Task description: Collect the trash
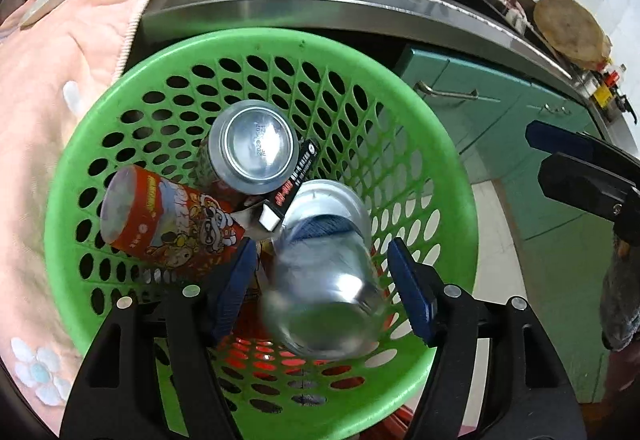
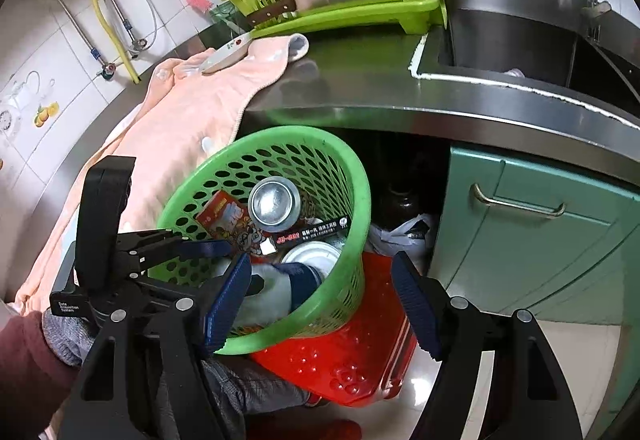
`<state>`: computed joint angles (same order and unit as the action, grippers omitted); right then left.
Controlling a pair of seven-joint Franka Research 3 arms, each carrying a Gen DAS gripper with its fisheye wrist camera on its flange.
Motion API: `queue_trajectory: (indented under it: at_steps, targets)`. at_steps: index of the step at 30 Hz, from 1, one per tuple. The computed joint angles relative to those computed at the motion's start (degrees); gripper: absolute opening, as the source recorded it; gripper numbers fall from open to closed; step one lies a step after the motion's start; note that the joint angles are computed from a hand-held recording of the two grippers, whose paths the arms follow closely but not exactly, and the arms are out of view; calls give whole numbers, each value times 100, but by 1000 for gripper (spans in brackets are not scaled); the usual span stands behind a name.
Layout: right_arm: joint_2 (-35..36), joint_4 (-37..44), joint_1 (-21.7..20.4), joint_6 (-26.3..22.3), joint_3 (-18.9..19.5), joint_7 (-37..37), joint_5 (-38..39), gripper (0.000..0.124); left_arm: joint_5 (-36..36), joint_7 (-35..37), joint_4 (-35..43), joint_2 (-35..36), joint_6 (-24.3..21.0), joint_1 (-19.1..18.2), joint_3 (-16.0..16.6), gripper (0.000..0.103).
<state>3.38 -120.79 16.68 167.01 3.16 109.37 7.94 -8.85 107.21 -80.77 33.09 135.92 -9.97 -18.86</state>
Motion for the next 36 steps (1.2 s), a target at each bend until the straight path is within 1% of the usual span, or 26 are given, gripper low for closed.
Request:
queue_trajectory:
  at_steps: [7,8,12,14,16,18,19,21,22,24,26,29,31,33,36]
  targets:
    - [-97,-15,57,48,32,178,-206,70,-217,62,-482,-452,312,199,-34,70]
    - [-107,-14,75,58,39,255,-270,70,-284,86,-622,-576,413,246,-45,72]
    - [-139,7,112,42,76,314,-340,70,-464,153,-1009,-949,693,356,-34,73]
    - [-155,32,138,54,98,344,-409,70,-599,197,-1267,-1202,869,441,-16,77]
    - [-171,66,180,45,107,544,-644,70,-730,245,-1477,-1415,1001,500,12,78]
    - [-175,112,214,28,112,739,-909,72,-733,193,-1685,-1638,1112,509,108,78]
    - [-169,167,252,-15,104,1034,-1273,76,-799,225,-1802,-1756,1176,541,129,80]
    - [-162,237,300,-60,121,1267,-1623,76,-696,99,-2053,-1981,1390,501,257,83]
    - [-147,303,343,-92,121,1529,-1964,76,-698,88,-2173,-2089,1492,508,293,84]
    - [-112,418,409,-166,130,1855,-2374,76,-749,55,-2406,-2328,1652,535,370,86]
    - [-58,530,479,-206,169,1948,-2471,79,-806,30,-2692,-2610,1858,556,457,92]
    - [54,724,586,-226,203,1914,-2444,80,-559,-220,-3076,-2950,2182,506,647,97]
    - [130,878,703,-278,186,2039,-2593,82,-452,-385,-3310,-3183,2314,505,770,97]
    - [200,1021,794,-328,184,2018,-2630,84,-464,-471,-3507,-3390,2411,510,884,97]
    - [289,1243,975,-458,131,2211,-2904,86,-288,-758,-3782,-3659,2567,517,1055,97]
